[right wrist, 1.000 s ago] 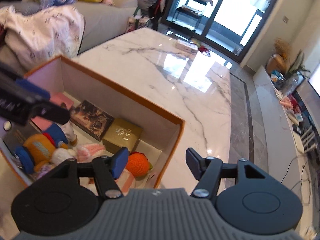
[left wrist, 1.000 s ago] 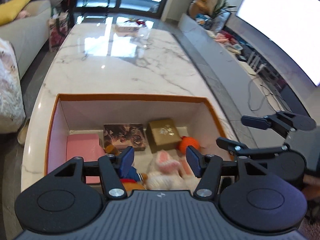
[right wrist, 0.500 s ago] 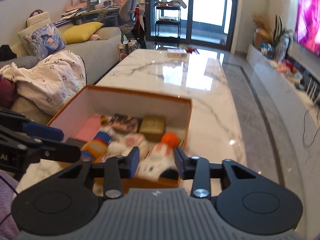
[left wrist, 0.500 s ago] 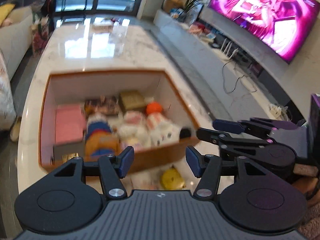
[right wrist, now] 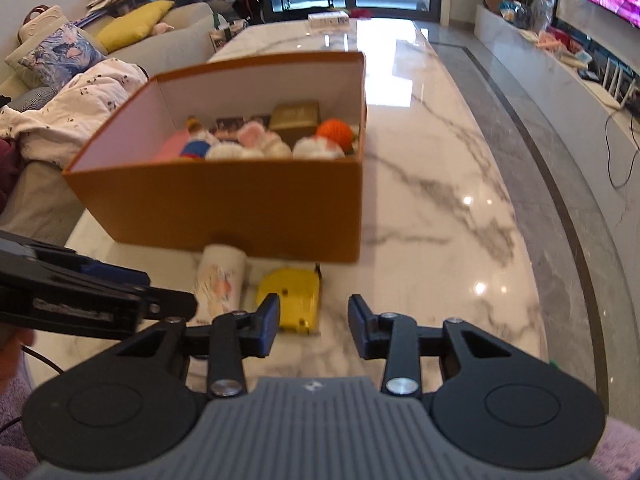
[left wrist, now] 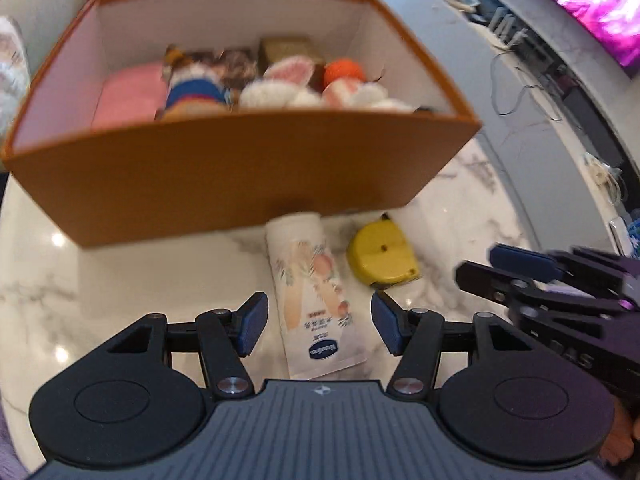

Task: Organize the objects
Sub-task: 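Reach the left tool to the white lotion tube while the right tool reaches the yellow tape measure, then grasp the lotion tube by its end with the left tool and lift it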

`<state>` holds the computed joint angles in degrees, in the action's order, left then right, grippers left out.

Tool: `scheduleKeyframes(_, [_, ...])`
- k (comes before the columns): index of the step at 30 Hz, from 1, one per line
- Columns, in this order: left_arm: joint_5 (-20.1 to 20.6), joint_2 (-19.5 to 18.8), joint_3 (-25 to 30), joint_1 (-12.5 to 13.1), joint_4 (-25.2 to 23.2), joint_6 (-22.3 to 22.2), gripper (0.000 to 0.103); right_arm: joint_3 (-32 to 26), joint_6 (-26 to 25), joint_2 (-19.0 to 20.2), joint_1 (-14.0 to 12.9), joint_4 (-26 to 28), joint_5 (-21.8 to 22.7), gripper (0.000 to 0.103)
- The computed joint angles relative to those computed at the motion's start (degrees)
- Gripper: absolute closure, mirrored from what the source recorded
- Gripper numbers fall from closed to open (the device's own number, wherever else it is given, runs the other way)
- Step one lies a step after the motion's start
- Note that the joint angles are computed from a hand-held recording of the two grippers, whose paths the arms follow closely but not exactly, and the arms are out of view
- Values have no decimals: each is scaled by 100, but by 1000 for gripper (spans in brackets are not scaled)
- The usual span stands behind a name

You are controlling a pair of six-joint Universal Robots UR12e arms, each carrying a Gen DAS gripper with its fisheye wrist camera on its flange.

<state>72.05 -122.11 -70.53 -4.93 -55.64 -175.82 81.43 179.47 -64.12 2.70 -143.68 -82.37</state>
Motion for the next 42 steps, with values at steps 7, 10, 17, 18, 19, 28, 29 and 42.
scheduleKeyframes(7, [185, -21, -178, -61, 107, -157, 36, 97, 24, -18, -45, 96, 47, 64])
scheduleKeyframes(10, [257, 0, -276, -82, 308, -232, 36, 97, -5, -9, -51, 104, 87, 63])
scheduleKeyframes(17, [536, 21, -360, -182, 565, 66, 44, 120, -62, -12, -46, 144, 88, 63])
scheduleKeyframes(18, [597, 30, -387, -204, 621, 143, 44, 120, -58, -12, -49, 148, 82, 63])
scheduleKeyframes(19, [600, 25, -390, -215, 655, 162, 45, 118, -53, -11, -50, 157, 76, 63])
scheduleKeyframes(28, [228, 61, -418, -101, 862, -21, 80, 128, -71, -12, -45, 192, 83, 63])
scheduleKeyframes(29, [209, 62, -415, -97, 851, -38, 81, 123, -68, -7, -45, 203, 99, 63])
scheduleKeyframes(42, [359, 249, -566, -177, 1261, 282, 85, 58, -246, 91, 31, 550, 421, 68])
